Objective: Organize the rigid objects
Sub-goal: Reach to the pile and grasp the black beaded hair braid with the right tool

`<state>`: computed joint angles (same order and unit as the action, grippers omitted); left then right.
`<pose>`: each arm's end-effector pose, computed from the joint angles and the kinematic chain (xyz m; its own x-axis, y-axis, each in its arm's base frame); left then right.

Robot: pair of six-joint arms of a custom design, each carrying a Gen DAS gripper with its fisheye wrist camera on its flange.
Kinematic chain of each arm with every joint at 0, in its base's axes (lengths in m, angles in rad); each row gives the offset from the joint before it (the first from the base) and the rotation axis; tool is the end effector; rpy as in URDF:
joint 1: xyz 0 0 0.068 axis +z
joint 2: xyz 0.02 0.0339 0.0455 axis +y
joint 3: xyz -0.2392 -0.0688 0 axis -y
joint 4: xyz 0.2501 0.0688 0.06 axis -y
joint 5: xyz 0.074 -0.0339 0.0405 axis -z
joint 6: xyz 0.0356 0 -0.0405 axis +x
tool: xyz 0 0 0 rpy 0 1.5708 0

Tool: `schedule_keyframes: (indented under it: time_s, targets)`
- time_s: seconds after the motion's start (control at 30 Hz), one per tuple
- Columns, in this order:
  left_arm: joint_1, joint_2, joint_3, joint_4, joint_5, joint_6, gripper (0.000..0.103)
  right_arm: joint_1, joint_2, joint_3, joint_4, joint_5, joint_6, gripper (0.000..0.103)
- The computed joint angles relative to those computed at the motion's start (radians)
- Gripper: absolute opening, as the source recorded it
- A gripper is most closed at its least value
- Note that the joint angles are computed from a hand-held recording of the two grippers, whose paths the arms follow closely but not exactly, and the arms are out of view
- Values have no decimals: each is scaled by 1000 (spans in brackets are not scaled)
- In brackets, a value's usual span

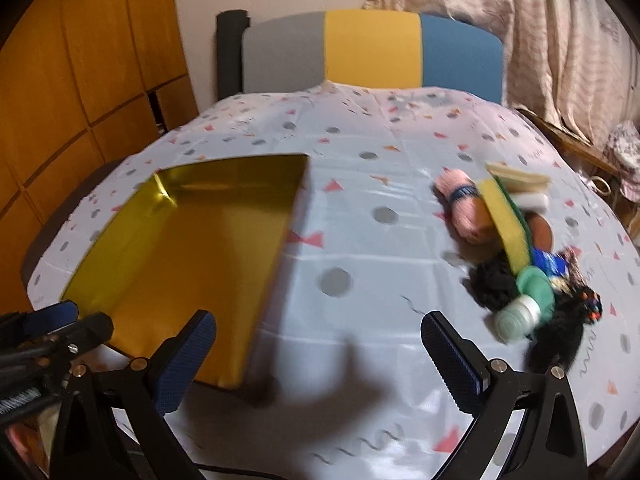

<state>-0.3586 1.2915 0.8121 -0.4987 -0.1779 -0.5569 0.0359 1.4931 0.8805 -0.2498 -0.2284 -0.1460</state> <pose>0.2499 -0.0869 0.1909 -0.7930 -0.2583 -0.5518 -0.1959 0.9657 -0.1707 0.3108 0.0192 0.1747 -0.7243 -0.1678 -0.6687 -0.2906 0.9538 0.0755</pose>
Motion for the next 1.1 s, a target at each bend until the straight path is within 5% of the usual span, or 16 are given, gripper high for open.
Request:
schedule_keyframes:
  time_s: [0.13, 0.33, 0.57, 0.77, 1.1]
  targets:
    - [23, 22, 0, 79, 194, -23, 63, -111, 4, -31, 18, -21, -28, 103]
    - [-121, 127, 126, 35, 42, 41, 63, -363, 64, -29, 87, -65, -14, 103]
    - [-149, 220, 196, 97, 147, 69, 63, -589, 310, 203, 137, -53, 139, 102]
    - [-168, 259, 233, 112, 169, 66, 63, -635, 560, 490, 61, -97, 174, 92]
    - [-169, 350, 293, 128, 279, 53, 65, -605, 728, 651, 20, -118, 112, 76]
